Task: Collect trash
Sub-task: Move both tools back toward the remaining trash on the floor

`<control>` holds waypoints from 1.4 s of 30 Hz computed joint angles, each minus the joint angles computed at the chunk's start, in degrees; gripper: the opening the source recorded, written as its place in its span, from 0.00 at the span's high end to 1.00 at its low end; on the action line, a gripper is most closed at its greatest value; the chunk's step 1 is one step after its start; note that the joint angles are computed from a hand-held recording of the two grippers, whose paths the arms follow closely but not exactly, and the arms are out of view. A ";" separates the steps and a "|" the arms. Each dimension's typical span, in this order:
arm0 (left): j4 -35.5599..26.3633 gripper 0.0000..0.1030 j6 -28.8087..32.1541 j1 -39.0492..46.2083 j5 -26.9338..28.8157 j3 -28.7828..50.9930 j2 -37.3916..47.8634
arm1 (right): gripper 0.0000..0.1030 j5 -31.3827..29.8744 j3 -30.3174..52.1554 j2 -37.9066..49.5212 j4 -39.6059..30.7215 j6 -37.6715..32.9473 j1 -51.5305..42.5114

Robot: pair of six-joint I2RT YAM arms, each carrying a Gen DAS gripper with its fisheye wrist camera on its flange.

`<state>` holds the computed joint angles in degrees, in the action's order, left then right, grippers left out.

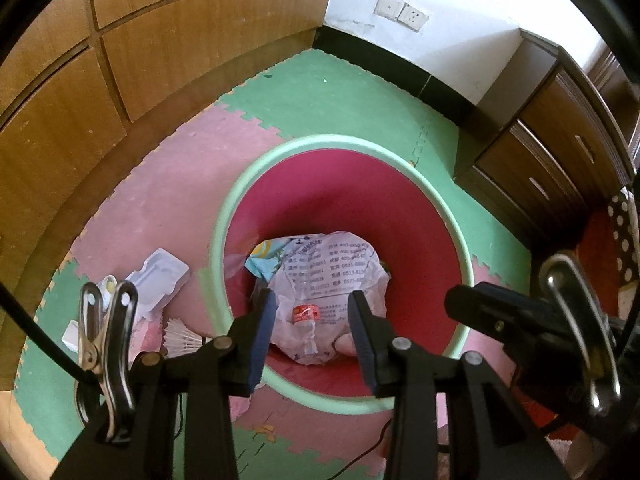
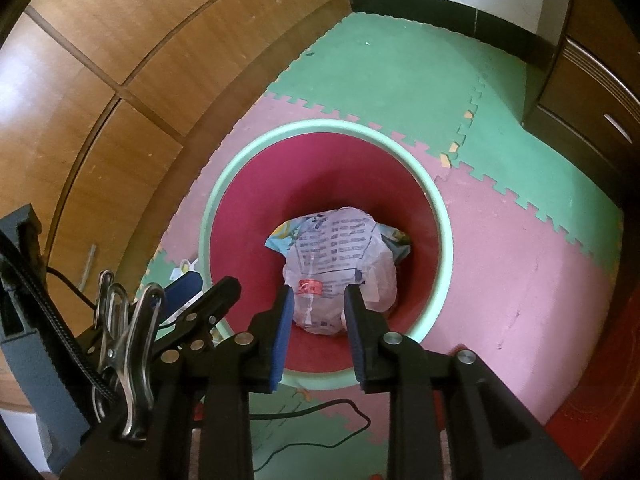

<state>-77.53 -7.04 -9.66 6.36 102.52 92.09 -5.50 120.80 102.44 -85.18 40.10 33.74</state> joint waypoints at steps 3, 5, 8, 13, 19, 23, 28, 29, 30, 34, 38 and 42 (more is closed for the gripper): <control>-0.20 0.63 2.16 0.92 -0.02 -1.16 -1.72 | 0.74 0.47 0.16 -0.02 0.06 0.24 0.94; -0.63 0.63 3.01 1.72 -0.27 -2.07 -3.21 | 0.74 0.68 0.61 0.10 -0.19 0.13 1.68; -1.64 0.63 3.29 3.71 0.44 -3.12 -5.09 | 0.74 0.32 1.17 0.11 0.14 0.31 3.00; -3.70 0.63 5.60 7.67 0.43 -5.47 -8.78 | 0.74 1.15 1.38 -0.20 0.77 1.62 6.00; -5.56 0.63 11.79 15.55 -2.44 -9.10 -13.79 | 0.74 1.80 -1.29 -1.75 1.77 2.99 10.89; -7.90 0.62 14.98 26.74 0.82 -11.38 -15.95 | 0.74 3.98 -1.93 -2.68 2.28 4.45 14.20; -10.60 0.63 19.18 37.67 3.74 -12.74 -17.00 | 0.74 5.24 -5.64 -4.30 5.05 9.26 19.41; -10.87 0.63 20.10 39.25 3.84 -13.12 -17.21 | 0.74 5.25 -6.04 -4.25 5.19 9.97 20.63; -11.07 0.62 20.86 40.38 3.99 -13.37 -17.41 | 0.73 5.32 -6.51 -4.24 5.45 10.49 21.76; -10.94 0.62 24.22 45.04 4.33 -16.52 -19.12 | 0.74 5.87 -10.10 -5.28 7.82 13.19 25.09; -9.38 0.62 26.46 49.04 3.66 -22.78 -20.93 | 0.73 4.90 -16.83 -6.67 12.48 17.07 27.52; -6.77 0.63 26.22 50.71 2.32 -29.26 -21.43 | 0.73 3.83 -24.78 -7.78 17.98 20.25 29.22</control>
<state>-84.31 19.18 41.05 8.69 73.26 70.66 -1.67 96.03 94.66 -67.19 60.35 62.96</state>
